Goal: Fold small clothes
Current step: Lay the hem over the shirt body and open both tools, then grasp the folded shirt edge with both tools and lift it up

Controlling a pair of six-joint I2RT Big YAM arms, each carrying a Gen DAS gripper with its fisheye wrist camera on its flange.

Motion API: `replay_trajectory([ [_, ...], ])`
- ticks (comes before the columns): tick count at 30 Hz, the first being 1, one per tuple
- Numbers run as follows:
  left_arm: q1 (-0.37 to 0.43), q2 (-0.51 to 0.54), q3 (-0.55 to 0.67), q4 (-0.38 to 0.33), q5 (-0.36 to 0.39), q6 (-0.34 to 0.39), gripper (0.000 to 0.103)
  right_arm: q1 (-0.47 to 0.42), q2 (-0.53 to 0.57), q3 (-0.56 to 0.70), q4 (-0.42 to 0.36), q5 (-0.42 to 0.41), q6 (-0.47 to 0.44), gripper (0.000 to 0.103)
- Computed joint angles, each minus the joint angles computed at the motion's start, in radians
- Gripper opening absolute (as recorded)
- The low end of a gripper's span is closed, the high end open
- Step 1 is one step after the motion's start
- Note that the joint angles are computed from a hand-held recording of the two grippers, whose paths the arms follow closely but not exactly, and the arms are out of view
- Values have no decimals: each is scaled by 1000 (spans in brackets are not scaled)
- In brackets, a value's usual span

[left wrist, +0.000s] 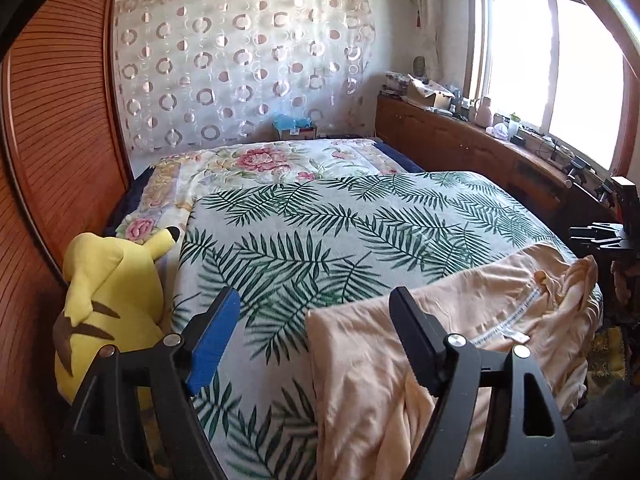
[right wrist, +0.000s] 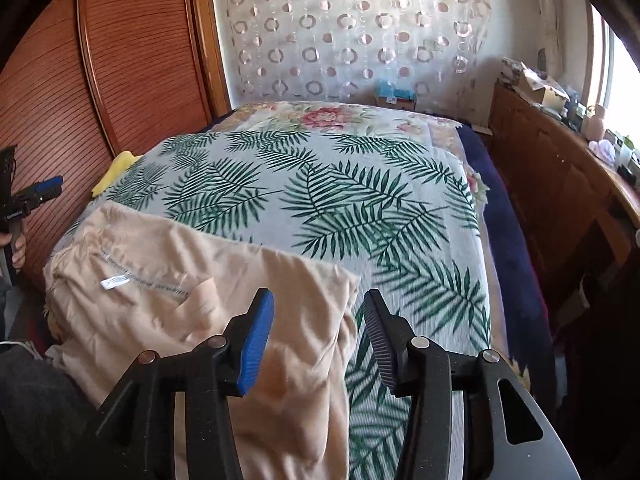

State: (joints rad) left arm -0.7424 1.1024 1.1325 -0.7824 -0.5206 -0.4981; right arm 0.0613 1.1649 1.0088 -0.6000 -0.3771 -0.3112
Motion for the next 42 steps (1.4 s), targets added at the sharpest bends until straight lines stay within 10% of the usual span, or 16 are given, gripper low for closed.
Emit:
replay_trajectory([
  [18,113,126,4,-17,213,-27,77,59,214,116,-20,62,25,51],
  [26,106,152,12,-36,249,-18,56,63,221,123,-31,71,-7,51],
  [39,107,154,8,-30,260,-17,55,61,226,126,-25,78,-1,53],
  [42,109,147,-1,-5,298,7,33,60,220,117,-22,59,-19,36],
])
